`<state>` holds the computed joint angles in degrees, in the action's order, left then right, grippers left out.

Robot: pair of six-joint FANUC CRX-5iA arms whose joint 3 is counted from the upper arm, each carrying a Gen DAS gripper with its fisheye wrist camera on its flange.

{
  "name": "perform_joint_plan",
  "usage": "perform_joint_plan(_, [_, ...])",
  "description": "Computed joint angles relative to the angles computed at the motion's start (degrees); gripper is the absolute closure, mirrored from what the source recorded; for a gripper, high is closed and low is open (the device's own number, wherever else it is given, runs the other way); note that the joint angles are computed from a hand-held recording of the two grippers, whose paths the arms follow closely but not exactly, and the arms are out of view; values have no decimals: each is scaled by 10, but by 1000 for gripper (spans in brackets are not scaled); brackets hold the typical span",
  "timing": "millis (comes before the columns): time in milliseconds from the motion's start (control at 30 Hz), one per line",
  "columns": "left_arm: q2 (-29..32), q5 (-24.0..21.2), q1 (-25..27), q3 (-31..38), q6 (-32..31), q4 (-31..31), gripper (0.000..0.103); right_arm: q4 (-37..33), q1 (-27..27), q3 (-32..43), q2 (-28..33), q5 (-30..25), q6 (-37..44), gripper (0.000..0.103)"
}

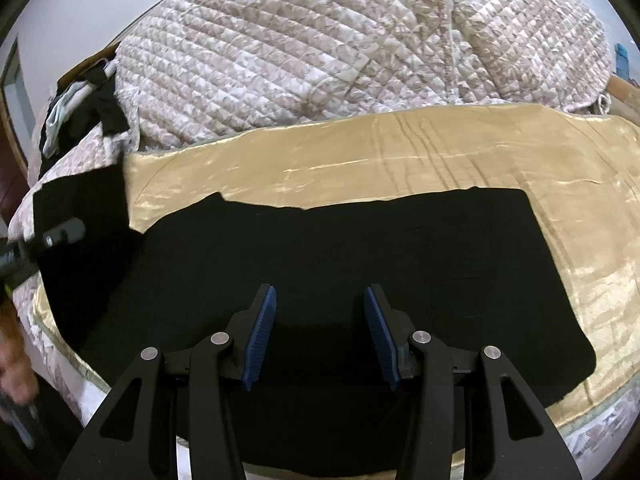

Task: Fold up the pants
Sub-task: 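Close the right gripper on the trouser end while the left gripper holds it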

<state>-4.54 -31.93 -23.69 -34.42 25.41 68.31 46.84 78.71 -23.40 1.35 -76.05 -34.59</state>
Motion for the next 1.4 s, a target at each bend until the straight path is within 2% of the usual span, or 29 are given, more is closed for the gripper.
perform_joint_plan(67, [18,-13,-21,6,5,-30,97,-3,1,-6,-8,-2,-12,56])
perform_joint_plan(167, [49,-38,-27,22,62,-105,97,-6,4,-16,-20,-5,-30,56])
perform_joint_plan(233, [43,-30,-31,5,32,-72,96,-5,7,-24,-29,-6,-43,56])
perform_joint_plan(333, [41,-69,-14,9,28,-71,96,0,9,-34,-38,-2,-57,56])
perform_joint_plan(433, [39,-110,3,12,19,-76,84,10,8,-46,-48,15,-75,56])
perform_joint_plan(500, [40,-161,24,12,7,-64,63,25,5,-58,-55,35,-87,56])
perform_joint_plan(567, [35,-184,37,9,-13,-37,59,39,3,-68,-61,55,-97,56])
perform_joint_plan(633, [17,-171,48,1,-32,-18,57,51,0,-79,-66,77,-108,56])
perform_joint_plan(700, [12,-135,55,11,-16,-30,56,68,-8,-96,-76,116,-128,56])
perform_joint_plan(767, [15,-76,61,27,18,-71,56,82,-18,-106,-81,153,-138,56])
perform_joint_plan(833, [27,-38,72,45,64,-112,56,96,-30,-112,-82,189,-137,56])
perform_joint_plan(933, [47,-33,90,50,98,-114,56,93,-45,-102,-68,227,-104,56])
perform_joint_plan(1100, [48,-26,93,34,83,-93,57,84,-60,-79,-45,248,-59,62])
perform_joint_plan(1300, [50,-6,85,29,72,-84,57,85,-75,-82,-43,272,-67,62])
perform_joint_plan(1400, [54,10,70,33,56,-61,57,70,-89,-67,-34,276,-34,62])
